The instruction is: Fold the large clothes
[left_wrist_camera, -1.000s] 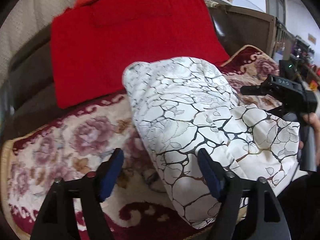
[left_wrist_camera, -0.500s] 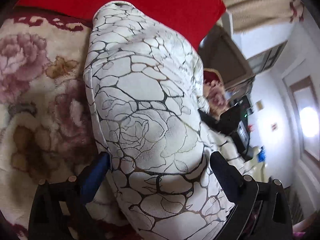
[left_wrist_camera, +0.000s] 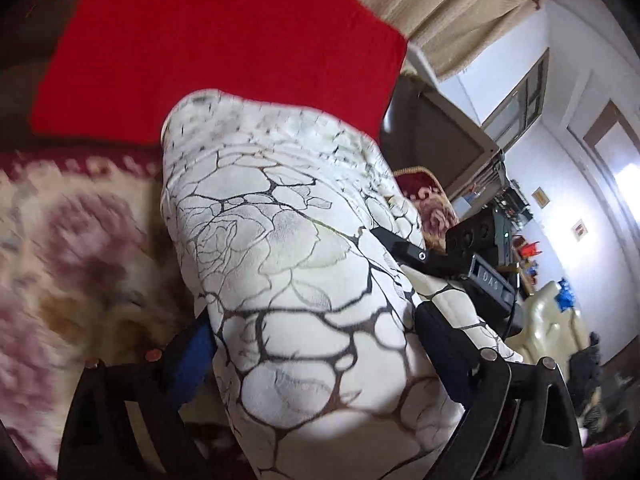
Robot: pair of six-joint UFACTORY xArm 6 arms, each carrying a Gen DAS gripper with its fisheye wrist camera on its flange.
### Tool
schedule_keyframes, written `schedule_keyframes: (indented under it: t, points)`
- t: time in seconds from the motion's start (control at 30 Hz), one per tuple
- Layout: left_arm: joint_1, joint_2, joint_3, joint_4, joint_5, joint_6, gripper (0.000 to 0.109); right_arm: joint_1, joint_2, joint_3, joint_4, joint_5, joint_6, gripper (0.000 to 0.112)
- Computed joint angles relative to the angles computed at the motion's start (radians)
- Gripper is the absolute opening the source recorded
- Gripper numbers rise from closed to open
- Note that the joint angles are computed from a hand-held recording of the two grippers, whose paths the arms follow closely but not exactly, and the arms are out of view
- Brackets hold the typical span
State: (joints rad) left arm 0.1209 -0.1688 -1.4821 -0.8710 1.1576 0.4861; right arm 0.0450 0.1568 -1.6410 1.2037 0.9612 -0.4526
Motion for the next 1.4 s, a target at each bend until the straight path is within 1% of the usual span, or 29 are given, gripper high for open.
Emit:
schedule_keyframes:
  t: [0.07, 0.17, 0.2, 0.23, 0.3, 0.37, 0.43, 0.47, 0.5, 0.53, 0.6, 0.63, 0.67, 0.73, 0.77, 0.8, 0.83, 0.9, 0.97, 1.0, 1.03, 1.07, 1.1, 1.17, 1.2, 1.33, 1.4]
  points:
    - [-0.010, -0.023, -0.018, 0.061, -0.040, -0.006, 0.095, 0.030, -0.004, 0.004, 0.076, -0.022, -0.042, 0.071]
    - [-0.045, -0.076, 0.021, 0.158, -0.119, -0.043, 0.095, 0.072, 0.010, 0.002, 0.159, -0.028, -0.080, 0.071]
    - [-0.045, -0.088, 0.036, 0.183, -0.144, -0.053, 0.095, 0.094, 0.016, 0.003, 0.175, -0.039, -0.091, 0.071]
    - [-0.053, -0.103, 0.063, 0.213, -0.175, -0.069, 0.095, 0.117, 0.013, 0.013, 0.187, -0.054, -0.100, 0.071]
    - [-0.056, -0.103, 0.101, 0.240, -0.208, -0.106, 0.095, 0.160, 0.026, 0.014, 0.186, -0.090, -0.107, 0.071]
    - [-0.046, -0.103, 0.152, 0.267, -0.214, -0.145, 0.095, 0.186, 0.035, 0.031, 0.152, -0.113, -0.064, 0.071]
    - [-0.040, -0.098, 0.217, 0.333, -0.215, -0.215, 0.095, 0.205, 0.041, 0.054, 0.043, -0.144, 0.042, 0.071]
    - [-0.037, -0.094, 0.252, 0.373, -0.220, -0.268, 0.095, 0.209, 0.052, 0.056, -0.060, -0.142, 0.133, 0.072]
    - [-0.034, -0.104, 0.276, 0.371, -0.230, -0.278, 0.095, 0.211, 0.067, 0.039, -0.121, -0.129, 0.188, 0.072]
    - [-0.031, -0.123, 0.300, 0.358, -0.247, -0.278, 0.095, 0.208, 0.065, 0.039, -0.144, -0.108, 0.209, 0.072]
    - [-0.037, -0.170, 0.314, 0.403, -0.257, -0.340, 0.095, 0.220, 0.016, 0.066, -0.214, -0.130, 0.245, 0.072]
    - [-0.045, -0.201, 0.323, 0.452, -0.271, -0.385, 0.095, 0.228, -0.019, 0.086, -0.262, -0.157, 0.253, 0.072]
    - [-0.066, -0.244, 0.342, 0.522, -0.306, -0.444, 0.095, 0.243, -0.058, 0.105, -0.347, -0.191, 0.286, 0.072]
    - [-0.108, -0.321, 0.356, 0.683, -0.375, -0.552, 0.095, 0.277, -0.155, 0.157, -0.556, -0.256, 0.367, 0.073]
    - [-0.129, -0.365, 0.353, 0.788, -0.379, -0.611, 0.095, 0.296, -0.205, 0.180, -0.656, -0.283, 0.404, 0.073]
    - [-0.143, -0.387, 0.347, 0.883, -0.373, -0.670, 0.095, 0.294, -0.246, 0.192, -0.714, -0.286, 0.420, 0.073]
    - [-0.163, -0.412, 0.338, 0.961, -0.358, -0.721, 0.095, 0.315, -0.306, 0.218, -0.777, -0.316, 0.432, 0.073]
    - [-0.214, -0.436, 0.292, 1.121, -0.307, -0.812, 0.095, 0.332, -0.392, 0.248, -0.856, -0.336, 0.461, 0.073]
    - [-0.284, -0.471, 0.258, 1.257, -0.234, -0.888, 0.096, 0.367, -0.475, 0.267, -0.983, -0.355, 0.561, 0.074]
    - [-0.311, -0.476, 0.238, 1.304, -0.200, -0.910, 0.097, 0.389, -0.533, 0.298, -1.059, -0.364, 0.622, 0.074]
    - [-0.337, -0.487, 0.215, 1.343, -0.154, -0.924, 0.097, 0.399, -0.569, 0.300, -1.123, -0.354, 0.665, 0.074]
    - [-0.356, -0.497, 0.191, 1.372, -0.107, -0.930, 0.098, 0.425, -0.593, 0.288, -1.222, -0.338, 0.738, 0.074]
    - [-0.400, -0.502, 0.170, 1.437, -0.052, -0.972, 0.098, 0.454, -0.625, 0.284, -1.318, -0.313, 0.810, 0.075]
    - [-0.523, -0.521, 0.131, 1.593, 0.067, -1.060, 0.098, 0.507, -0.675, 0.269, -1.451, -0.252, 0.905, 0.078]
    - [-0.610, -0.531, 0.111, 1.679, 0.148, -1.106, 0.098, 0.539, -0.692, 0.259, -1.501, -0.219, 0.941, 0.078]
    - [-0.852, -0.582, 0.080, 1.863, 0.348, -1.198, 0.098, 0.651, -0.768, 0.264, -1.680, -0.114, 1.047, 0.078]
    - [-1.030, -0.601, 0.055, 1.976, 0.484, -1.258, 0.098, 0.706, -0.798, 0.274, -1.758, -0.074, 1.097, 0.079]
